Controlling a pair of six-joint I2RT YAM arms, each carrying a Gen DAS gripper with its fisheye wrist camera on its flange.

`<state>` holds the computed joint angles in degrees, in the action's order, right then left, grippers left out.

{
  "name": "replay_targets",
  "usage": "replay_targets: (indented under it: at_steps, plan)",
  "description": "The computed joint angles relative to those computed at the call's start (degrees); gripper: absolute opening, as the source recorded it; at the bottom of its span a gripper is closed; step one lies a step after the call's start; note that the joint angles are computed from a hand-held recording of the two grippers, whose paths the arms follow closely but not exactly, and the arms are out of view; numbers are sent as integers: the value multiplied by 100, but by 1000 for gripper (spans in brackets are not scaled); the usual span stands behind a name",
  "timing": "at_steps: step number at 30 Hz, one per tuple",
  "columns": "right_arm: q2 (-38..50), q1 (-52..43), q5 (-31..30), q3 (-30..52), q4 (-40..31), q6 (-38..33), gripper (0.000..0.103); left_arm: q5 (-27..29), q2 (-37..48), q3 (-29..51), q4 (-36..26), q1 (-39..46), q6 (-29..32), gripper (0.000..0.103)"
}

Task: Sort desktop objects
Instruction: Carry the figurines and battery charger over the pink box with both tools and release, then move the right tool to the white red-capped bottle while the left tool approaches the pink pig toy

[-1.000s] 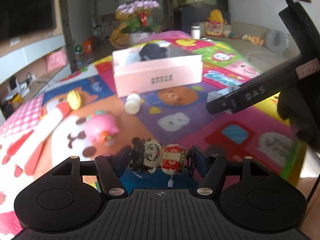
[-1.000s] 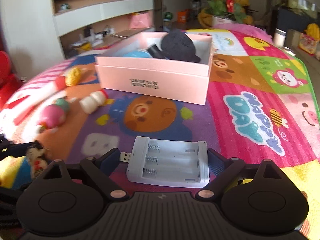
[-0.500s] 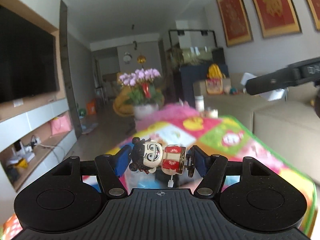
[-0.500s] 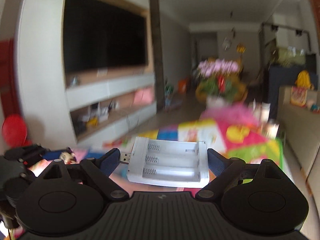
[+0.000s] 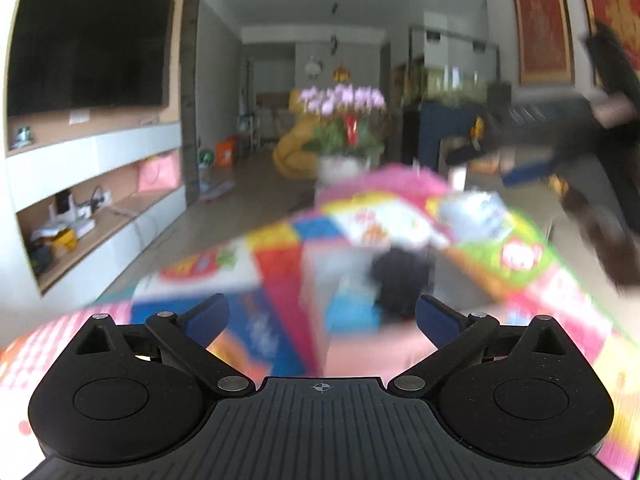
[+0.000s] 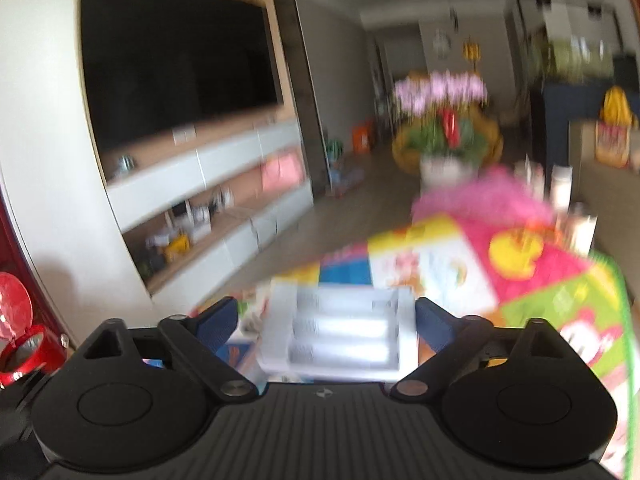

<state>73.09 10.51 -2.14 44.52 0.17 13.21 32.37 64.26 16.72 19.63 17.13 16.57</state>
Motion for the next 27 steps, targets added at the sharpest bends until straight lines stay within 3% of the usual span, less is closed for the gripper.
replay_targets:
  at_steps: [3,6,12,15,19,23,27]
  plan:
    - [196,-32,-83,-185,168,101,97,603,-231,-449,-606,981,829,103]
    - [72,52,35,-442,196,84,99,784,-22,-738,-849,1668,1530,103]
    - [-451,834,684,-1216,192,-112,101,1204,443,-849,-1285,2658,2226,103]
    - [-530,1460,996,-1527,230,-235,102,1163,337,-1019,-985,2670,2023,103]
    - [135,2433,1447,-1700,764,-375,101,971,195,-1341,-363,2423,1560,103]
    - [1171,2939,1362,-1350,1086,-218,80,1084,-269,-1529,-516,2471,1784,103]
    - [1840,2900,1093,-919,1196,272,72,1005,-242,-1507,-504,2390,1728,103]
